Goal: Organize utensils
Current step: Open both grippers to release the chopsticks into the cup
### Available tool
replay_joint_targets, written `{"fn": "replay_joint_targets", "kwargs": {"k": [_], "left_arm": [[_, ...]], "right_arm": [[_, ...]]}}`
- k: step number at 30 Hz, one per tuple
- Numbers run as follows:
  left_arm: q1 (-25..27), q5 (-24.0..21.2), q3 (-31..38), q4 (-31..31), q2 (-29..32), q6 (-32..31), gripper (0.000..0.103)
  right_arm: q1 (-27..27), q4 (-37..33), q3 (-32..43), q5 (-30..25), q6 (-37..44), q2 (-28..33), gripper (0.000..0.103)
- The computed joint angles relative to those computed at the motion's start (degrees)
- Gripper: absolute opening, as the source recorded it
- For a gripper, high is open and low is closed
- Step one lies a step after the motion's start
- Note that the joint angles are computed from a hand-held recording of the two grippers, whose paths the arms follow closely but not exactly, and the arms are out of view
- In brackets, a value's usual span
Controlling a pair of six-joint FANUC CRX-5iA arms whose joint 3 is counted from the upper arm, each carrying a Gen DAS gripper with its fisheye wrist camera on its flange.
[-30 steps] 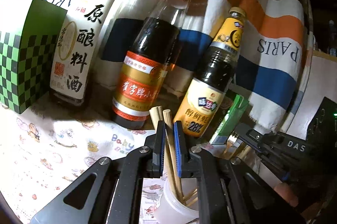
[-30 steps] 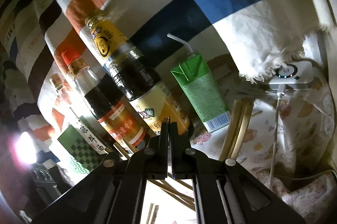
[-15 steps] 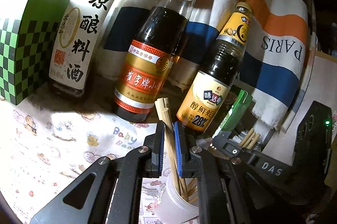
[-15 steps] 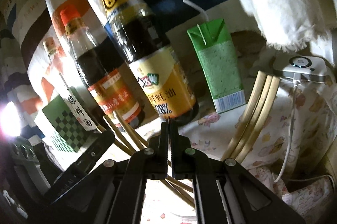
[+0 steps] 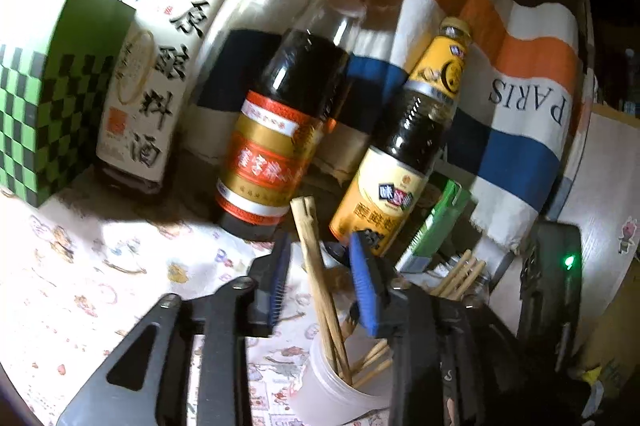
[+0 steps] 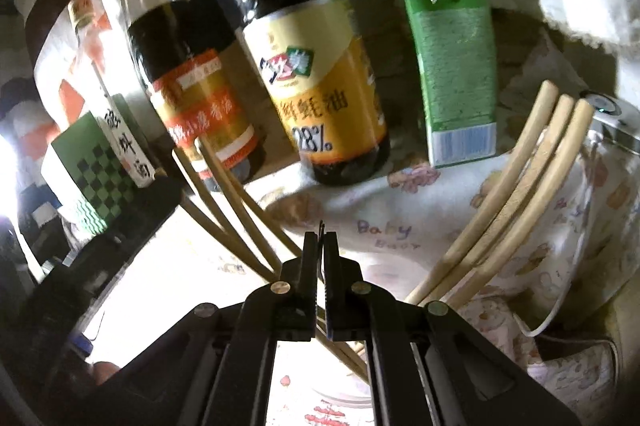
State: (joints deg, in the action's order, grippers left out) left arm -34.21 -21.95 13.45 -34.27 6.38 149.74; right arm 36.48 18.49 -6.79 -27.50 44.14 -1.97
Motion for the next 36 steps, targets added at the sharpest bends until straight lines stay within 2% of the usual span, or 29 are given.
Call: {"fn": "replay_joint_targets", "kwargs": {"k": [2, 5, 9, 11, 14, 16, 18, 19, 21, 24, 26, 28, 29, 30, 32, 34, 35, 36], "left_arm": [[-0.74, -1.23, 0.4, -4.37, -0.57, 4.17, 0.042], [0.89, 0.72, -1.23, -2.69, -1.78, 5.04, 0.043], [0.93, -0.12, -1.46, -5.24, -2.65, 8.24, 0.045], [0.23, -1.4, -0.94, -7.39, -2.71, 9.57, 0.046], [-0.81, -2.72, -0.27, -9.97, -2.79, 11.01, 0.048], [-2.92, -6.19, 1.37, -14.9, -2.5, 13.34, 0.049], [-7.57, -14.53, 4.4, -24.9, -1.73, 18.38, 0.053], [-9.48, -17.27, 4.9, -29.32, -1.91, 21.02, 0.055], [-11.8, -19.91, 4.65, -35.2, -3.11, 25.22, 0.062], [-13.95, -23.75, 4.62, -39.93, -4.58, 27.85, 0.071], [-15.57, -26.78, 4.78, -42.61, -5.17, 27.64, 0.076], [-18.07, -32.78, 5.84, -45.86, -4.76, 26.79, 0.086], [-18.81, -34.87, 6.19, -46.52, -4.74, 25.72, 0.091], [-18.75, -35.06, 6.04, -45.88, -5.22, 24.04, 0.094], [-17.34, -32.07, 4.62, -43.19, -6.9, 20.04, 0.1], [-13.66, -24.22, 1.63, -37.61, -9.4, 12.61, 0.103], [-12.56, -22.86, 1.04, -35.51, -9.73, 9.68, 0.103], [-12.38, -24.18, 0.97, -35.0, -9.58, 8.19, 0.103]], "right_arm": [[-0.01, -2.23, 1.34, -1.57, 2.08, 0.69, 0.002], [-0.26, -4.92, 2.79, -3.13, 4.65, 1.56, 0.002], [-0.92, -7.59, 3.41, -3.49, 6.28, 1.64, 0.002], [-0.98, -6.15, 2.7, -3.12, 5.14, 1.28, 0.002], [-0.93, 0.39, -0.47, -0.59, -0.03, -0.21, 0.002], [-1.29, 1.83, -1.62, 0.99, -1.79, -1.24, 0.003], [-1.7, 2.11, -2.7, 3.22, -4.07, -2.24, 0.003], [-1.88, 1.98, -3.15, 4.24, -4.55, -2.7, 0.003], [-1.83, 6.42, -4.91, 6.01, -8.71, -3.73, 0.003], [-2.12, 16.3, -8.41, 8.71, -16.93, -5.45, 0.004], [-1.99, 20.78, -9.46, 9.12, -20.29, -6.14, 0.01], [-2.24, 27.31, -11.31, 10.22, -25.83, -7.22, 0.02], [-2.15, 29.15, -11.64, 10.3, -27.42, -7.59, 0.021], [-2.19, 30.82, -12.24, 10.64, -28.87, -8.19, 0.022], [-2.45, 34.36, -13.54, 11.5, -31.9, -9.59, 0.022], [-2.25, 37.21, -13.69, 11.39, -34.75, -9.89, 0.022], [-2.22, 37.77, -13.91, 11.86, -35.78, -10.27, 0.022], [-1.87, 37.07, -13.84, 12.01, -35.43, -10.56, 0.022]]}}
